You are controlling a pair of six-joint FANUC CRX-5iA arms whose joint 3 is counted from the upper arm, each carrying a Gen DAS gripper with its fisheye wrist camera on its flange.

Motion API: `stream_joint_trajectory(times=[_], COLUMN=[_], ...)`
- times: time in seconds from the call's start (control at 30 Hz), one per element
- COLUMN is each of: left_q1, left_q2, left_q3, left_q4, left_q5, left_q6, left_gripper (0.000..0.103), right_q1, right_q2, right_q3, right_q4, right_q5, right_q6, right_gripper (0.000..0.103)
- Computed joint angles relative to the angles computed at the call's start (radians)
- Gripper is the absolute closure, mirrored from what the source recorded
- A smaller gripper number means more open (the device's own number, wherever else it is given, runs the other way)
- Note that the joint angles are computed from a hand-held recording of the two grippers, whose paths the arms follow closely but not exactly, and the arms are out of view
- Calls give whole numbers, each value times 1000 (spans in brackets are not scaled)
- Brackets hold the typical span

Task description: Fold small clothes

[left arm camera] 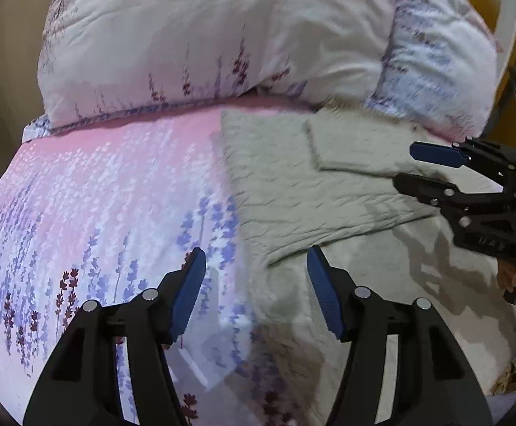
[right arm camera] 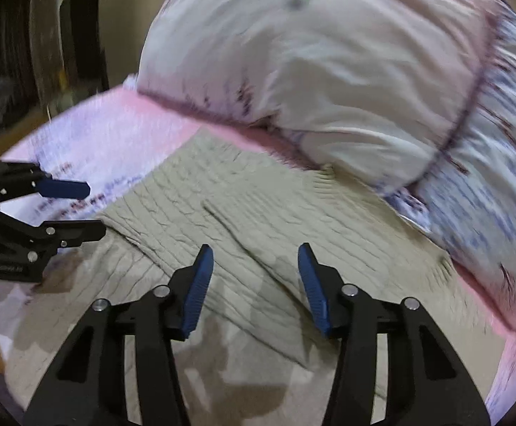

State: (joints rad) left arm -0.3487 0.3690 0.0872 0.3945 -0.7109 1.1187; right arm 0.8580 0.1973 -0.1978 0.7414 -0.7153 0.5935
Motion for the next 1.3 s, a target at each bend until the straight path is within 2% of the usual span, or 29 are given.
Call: stream_joint_trajectory(times=[0.13, 0.2, 0.27, 0.37, 0.5, 0.57, 0.6, 0.63, 0.67, 0.73, 0.77, 0.8, 0.87, 0.93, 1.0, 1.07, 1.1, 1.13, 1.17, 1.3], left_q1=[-8, -15, -13, -12, -10, -12, -16, -19, -23, -27, -27, -28, -31, -31, -30, -23, -22, -20, -20, -22], left_q2=[17, 18, 26, 17, 18, 22, 30, 33, 39, 43, 44, 43, 48, 51, 56, 56, 54, 53, 53, 57], left_q3=[7, 13, 21, 12, 4, 8, 19, 27, 39, 52, 53, 53, 61, 69, 86, 90, 93, 92, 93, 111], left_q4=[-6, -48, -61, -71, -55, -59, -68, -82, -100, -123, -123, -130, -142, -157, -181, -181, -194, -192, -195, -217], left_q5=[-5, -2, -8, 2, 12, 19, 20, 18, 14, 10, 10, 12, 12, 8, -3, -8, -12, -12, -12, -31], left_q6=[-14, 11, 36, 43, 41, 42, 51, 63, 75, 94, 97, 104, 111, 129, 161, 179, 196, 199, 202, 231], left_gripper=[45, 45, 47, 47, 47, 47, 47, 47, 47, 46, 46, 46, 46, 46, 44, 44, 44, 44, 44, 44], right_q1=[8, -3, -16, -31, -52, -66, -72, -73, -63, -53, -52, -51, -44, -20, -5, -6, -10, -18, -24, -39], right_q2=[81, 93, 84, 52, -31, -79, -94, -95, -73, -51, -56, -64, -57, -17, 30, 78, 98, 105, 101, 44], right_q3=[66, 69, 61, 27, -88, -147, -158, -147, -105, -72, -80, -96, -106, -48, 13, 78, 101, 103, 94, -5], right_q4=[18, 20, 23, 39, 183, 250, 250, 209, 123, 56, 48, 66, 134, 85, 49, -14, -22, -23, -16, 141], right_q5=[-55, -42, -17, 25, 82, 110, 114, 118, 79, 61, 94, 124, 145, 106, 51, 14, -7, 1, 17, 53], right_q6=[21, 4, -44, -108, -329, -453, -465, -424, -331, -252, -252, -270, -300, -197, -130, -69, -74, -89, -106, -299], right_gripper=[57, 79, 88, 93, 94, 103, 103, 103, 103, 98, 89, 67, 46, 49, 73, 84, 91, 92, 97, 100])
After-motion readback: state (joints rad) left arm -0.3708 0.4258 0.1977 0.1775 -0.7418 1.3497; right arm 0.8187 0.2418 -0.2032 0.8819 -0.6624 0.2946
